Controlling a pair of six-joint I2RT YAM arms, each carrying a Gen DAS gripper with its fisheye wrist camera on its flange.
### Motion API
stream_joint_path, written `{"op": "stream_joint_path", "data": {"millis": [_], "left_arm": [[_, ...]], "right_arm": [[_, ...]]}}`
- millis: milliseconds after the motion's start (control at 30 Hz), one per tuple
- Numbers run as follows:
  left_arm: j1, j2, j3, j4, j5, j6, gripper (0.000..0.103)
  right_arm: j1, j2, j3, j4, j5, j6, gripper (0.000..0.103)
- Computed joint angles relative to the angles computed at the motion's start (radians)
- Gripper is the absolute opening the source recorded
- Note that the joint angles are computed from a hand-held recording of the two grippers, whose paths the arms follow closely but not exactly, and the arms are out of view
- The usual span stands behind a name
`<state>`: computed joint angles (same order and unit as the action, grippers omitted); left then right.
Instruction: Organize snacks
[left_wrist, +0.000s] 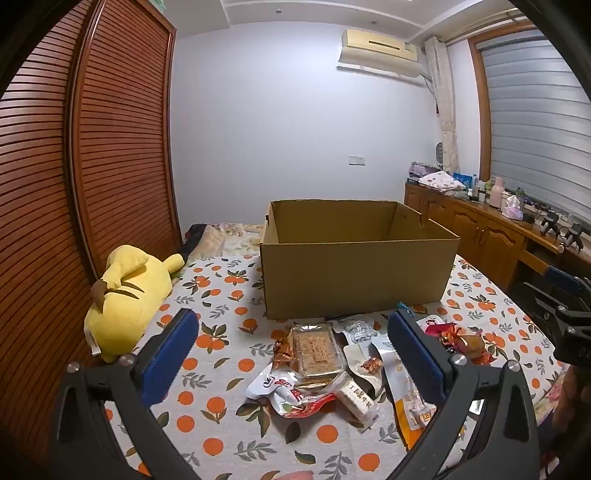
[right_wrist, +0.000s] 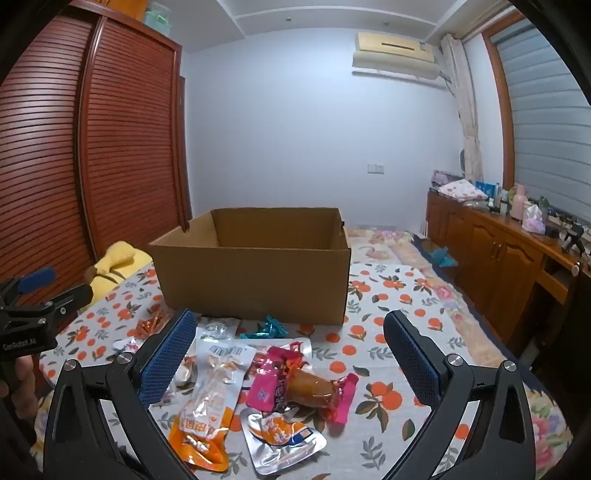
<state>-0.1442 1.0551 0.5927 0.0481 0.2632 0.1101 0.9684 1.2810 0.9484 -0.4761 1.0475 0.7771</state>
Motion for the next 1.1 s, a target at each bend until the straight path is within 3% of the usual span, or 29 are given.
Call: {"op": "stream_joint_path", "data": {"millis": [433, 1100], "left_arm": [[0.014, 0.0, 0.001, 0.0, 0.012, 0.004, 0.103], [0.015, 0.002, -0.01, 0.009, 0.003, 0.015, 0.103]], "right_arm": [[0.023, 0.024, 0.004, -0.035, 0.017, 0.059, 0.103], [-0.006, 0.012, -0.001, -0.02, -0.009, 0.029, 0.103]]}}
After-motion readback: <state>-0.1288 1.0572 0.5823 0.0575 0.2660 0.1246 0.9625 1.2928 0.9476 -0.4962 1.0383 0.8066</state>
